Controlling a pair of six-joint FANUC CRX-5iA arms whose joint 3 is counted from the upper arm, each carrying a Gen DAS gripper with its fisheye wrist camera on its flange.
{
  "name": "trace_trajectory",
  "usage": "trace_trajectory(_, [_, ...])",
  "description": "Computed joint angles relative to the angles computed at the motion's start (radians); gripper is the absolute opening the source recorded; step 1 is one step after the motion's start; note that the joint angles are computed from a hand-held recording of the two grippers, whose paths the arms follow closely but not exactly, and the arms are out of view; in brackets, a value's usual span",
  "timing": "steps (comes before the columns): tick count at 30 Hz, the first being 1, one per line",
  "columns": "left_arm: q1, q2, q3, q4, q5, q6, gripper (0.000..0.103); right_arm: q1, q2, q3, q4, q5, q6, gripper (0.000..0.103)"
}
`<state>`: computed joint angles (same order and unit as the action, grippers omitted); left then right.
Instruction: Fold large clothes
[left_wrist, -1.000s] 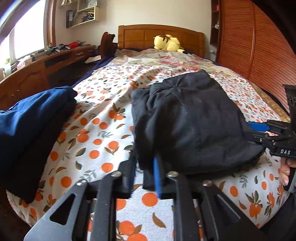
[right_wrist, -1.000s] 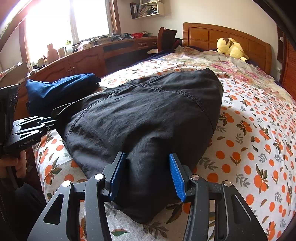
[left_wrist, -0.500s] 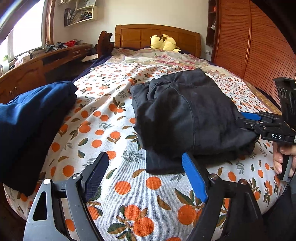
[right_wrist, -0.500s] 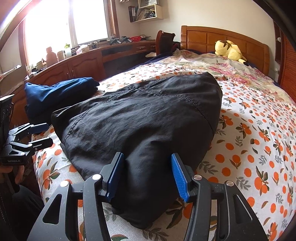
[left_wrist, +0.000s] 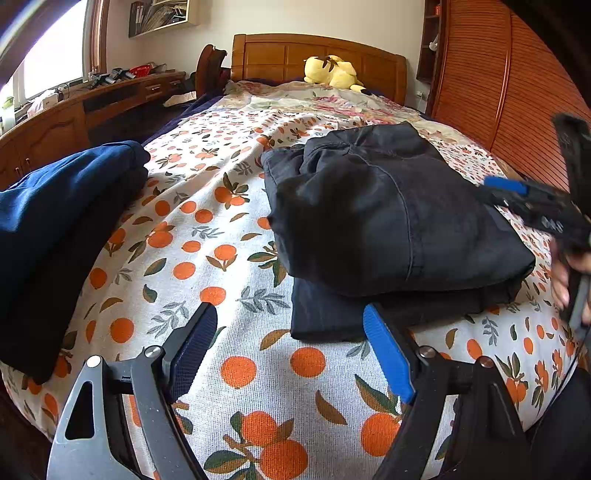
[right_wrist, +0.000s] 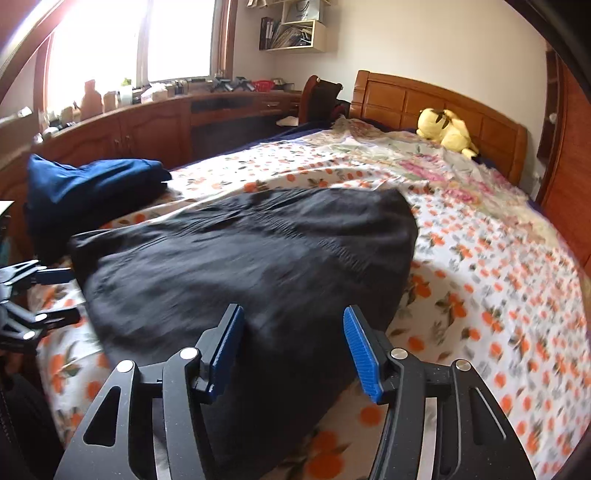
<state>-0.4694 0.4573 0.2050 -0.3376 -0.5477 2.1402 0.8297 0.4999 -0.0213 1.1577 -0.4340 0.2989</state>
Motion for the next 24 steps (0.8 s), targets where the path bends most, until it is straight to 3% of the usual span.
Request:
trace_trajectory(2, [0.001, 0.004, 0.003, 0.004, -0.001, -0.003, 0.082, -0.004, 0.031, 0.063, -0.076, -0.02, 0.087, 0.064])
trace_trajectory(8, [-0.002, 0.019, 0.021, 0.01, -0.01, -0.012, 0.082, -0.026, 0.164, 0.326, -0.329, -0.144, 0.318, 0.064])
trace_trajectory(15, [-0.001, 0.034, 0.036, 0.024, -0.02, -0.032, 0.082, -0.063, 0.333, 0.632, -0.521, -0.313, 0.492, 0.065])
trace_trajectory(19, [0.004, 0.039, 0.037, 0.039, -0.021, -0.046, 0.082, -0.077, 0.404, 0.773, -0.625, -0.375, 0.565, 0.077])
trace_trajectory(24, [0.005, 0.037, 0.032, 0.047, -0.017, -0.051, 0.082, -0.095, 0.465, 0.901, -0.752, -0.425, 0.651, 0.083])
